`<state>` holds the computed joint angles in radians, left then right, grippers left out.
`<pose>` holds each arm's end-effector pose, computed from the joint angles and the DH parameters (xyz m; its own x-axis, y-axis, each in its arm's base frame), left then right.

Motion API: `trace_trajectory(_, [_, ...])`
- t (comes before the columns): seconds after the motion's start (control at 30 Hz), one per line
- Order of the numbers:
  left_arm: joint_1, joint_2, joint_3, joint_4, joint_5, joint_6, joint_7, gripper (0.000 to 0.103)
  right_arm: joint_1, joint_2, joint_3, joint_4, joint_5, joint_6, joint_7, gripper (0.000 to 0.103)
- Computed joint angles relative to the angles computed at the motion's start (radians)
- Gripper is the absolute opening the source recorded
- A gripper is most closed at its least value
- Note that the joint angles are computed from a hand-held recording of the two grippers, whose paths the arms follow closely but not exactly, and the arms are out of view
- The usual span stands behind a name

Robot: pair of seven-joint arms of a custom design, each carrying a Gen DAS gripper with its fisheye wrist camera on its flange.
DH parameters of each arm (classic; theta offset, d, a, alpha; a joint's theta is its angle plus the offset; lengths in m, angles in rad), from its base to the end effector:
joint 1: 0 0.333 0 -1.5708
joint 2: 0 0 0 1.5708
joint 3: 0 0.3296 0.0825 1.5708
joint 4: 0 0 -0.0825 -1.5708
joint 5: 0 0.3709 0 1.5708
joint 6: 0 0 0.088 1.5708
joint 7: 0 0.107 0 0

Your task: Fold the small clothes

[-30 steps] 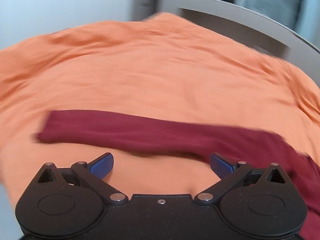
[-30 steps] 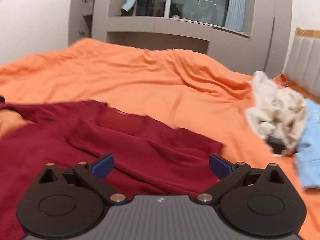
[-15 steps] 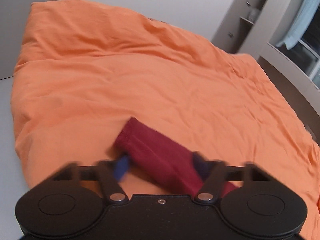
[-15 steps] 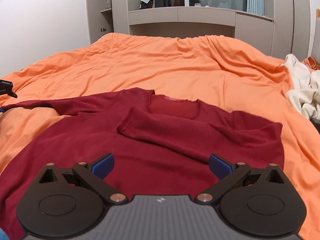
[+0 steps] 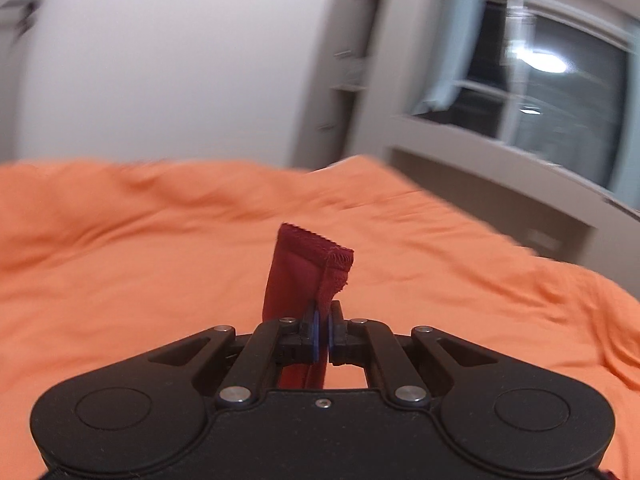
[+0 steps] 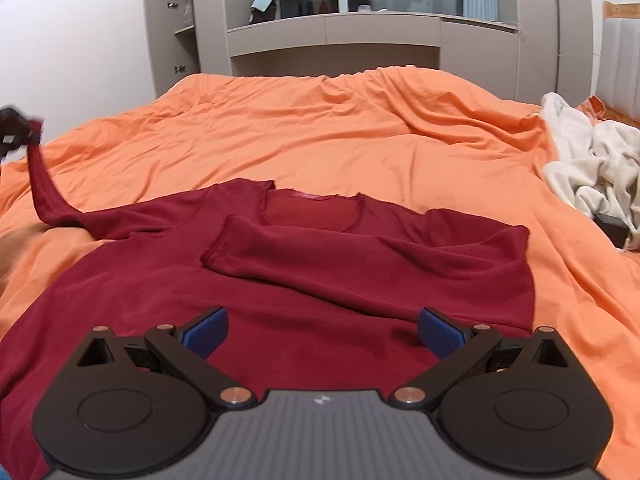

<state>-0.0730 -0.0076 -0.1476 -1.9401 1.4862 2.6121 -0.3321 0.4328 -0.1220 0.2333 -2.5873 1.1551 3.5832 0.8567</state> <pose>0.5657 -0.1495 0.5624 0.3999 -0.8948 0.1984 -0.2454 -0.3131 -0.9175 0.3959 0.1676 0.4200 0.1073 -0.9935 -0.0392 -0.5886 -0.0317 -0.8078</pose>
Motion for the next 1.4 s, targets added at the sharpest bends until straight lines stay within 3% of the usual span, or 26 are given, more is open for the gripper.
trace_trajectory(0.27, [-0.145,0.180,-0.042,0.247,0.120,0.087,0.063,0.003,-0.010,-0.043,0.000,-0.016,0.135,0.051,-0.114,0.103])
trace_trajectory(0.53, [-0.295,0.375,-0.027,0.399,0.045,0.190,0.180,0.003,-0.022,-0.128,-0.019,-0.098,0.220,0.092,-0.152,0.103])
trace_trajectory(0.7, [-0.359,0.468,0.010,0.417,-0.075,0.246,0.297,0.003,-0.024,-0.171,-0.032,-0.133,0.303,0.112,-0.200,0.103])
trace_trajectory(1.0, [-0.390,0.457,0.004,0.272,-0.276,0.299,0.493,0.004,-0.028,-0.195,-0.060,-0.172,0.273,0.097,-0.145,0.103])
trace_trajectory(1.1, [-0.342,0.450,-0.052,0.233,-0.456,0.326,0.663,0.017,-0.043,-0.177,-0.047,-0.150,0.278,0.088,-0.181,0.103])
trace_trajectory(1.2, [-0.319,0.428,-0.067,0.186,-0.546,0.369,0.751,0.039,-0.046,-0.164,-0.052,-0.137,0.236,0.073,-0.173,0.103])
trace_trajectory(1.27, [-0.299,0.397,-0.077,0.139,-0.604,0.395,0.810,0.057,-0.054,-0.154,-0.061,-0.134,0.169,0.051,-0.121,0.103])
trace_trajectory(1.4, [-0.263,0.334,-0.097,0.050,-0.720,0.434,0.915,0.074,-0.071,-0.122,-0.079,-0.128,0.000,0.009,0.019,0.103])
